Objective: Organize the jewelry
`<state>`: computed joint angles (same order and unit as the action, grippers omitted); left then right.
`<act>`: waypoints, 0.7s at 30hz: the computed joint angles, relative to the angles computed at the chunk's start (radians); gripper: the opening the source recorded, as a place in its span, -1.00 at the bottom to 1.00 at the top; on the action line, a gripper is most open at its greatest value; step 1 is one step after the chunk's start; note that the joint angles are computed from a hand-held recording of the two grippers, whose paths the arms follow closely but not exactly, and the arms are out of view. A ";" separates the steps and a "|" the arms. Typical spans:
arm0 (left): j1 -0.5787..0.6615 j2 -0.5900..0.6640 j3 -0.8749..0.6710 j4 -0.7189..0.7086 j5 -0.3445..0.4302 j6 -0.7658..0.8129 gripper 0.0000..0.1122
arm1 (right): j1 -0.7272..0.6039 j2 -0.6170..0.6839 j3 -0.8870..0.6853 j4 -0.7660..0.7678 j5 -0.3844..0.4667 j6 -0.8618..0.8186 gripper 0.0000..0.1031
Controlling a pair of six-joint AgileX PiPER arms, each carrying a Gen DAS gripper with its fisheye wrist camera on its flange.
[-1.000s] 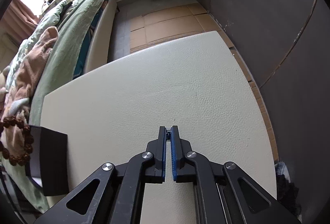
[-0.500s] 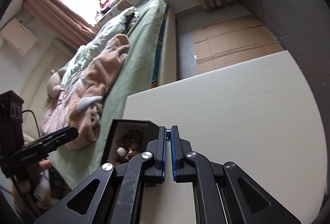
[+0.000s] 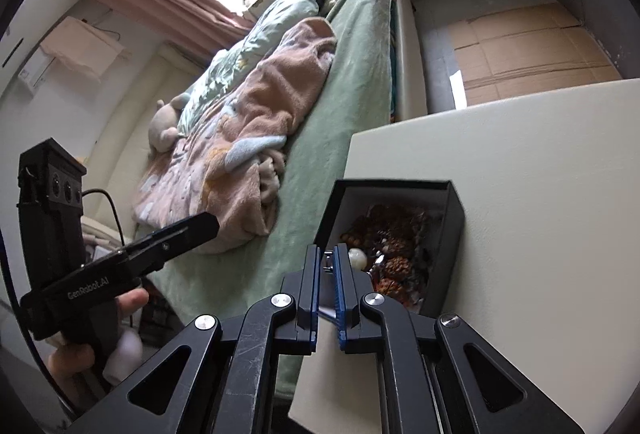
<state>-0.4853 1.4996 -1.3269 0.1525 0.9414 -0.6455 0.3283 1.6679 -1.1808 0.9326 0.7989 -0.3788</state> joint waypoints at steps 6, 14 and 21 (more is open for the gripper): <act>-0.032 -0.042 0.052 0.025 -0.056 -0.049 0.61 | -0.037 -0.078 0.065 -0.025 -0.020 0.019 0.04; -0.137 -0.075 0.113 0.100 -0.151 -0.208 0.79 | -0.107 -0.200 0.144 -0.153 -0.029 0.102 0.23; -0.261 -0.034 0.073 0.214 -0.161 -0.337 0.83 | -0.163 -0.299 0.205 -0.237 -0.046 0.149 0.80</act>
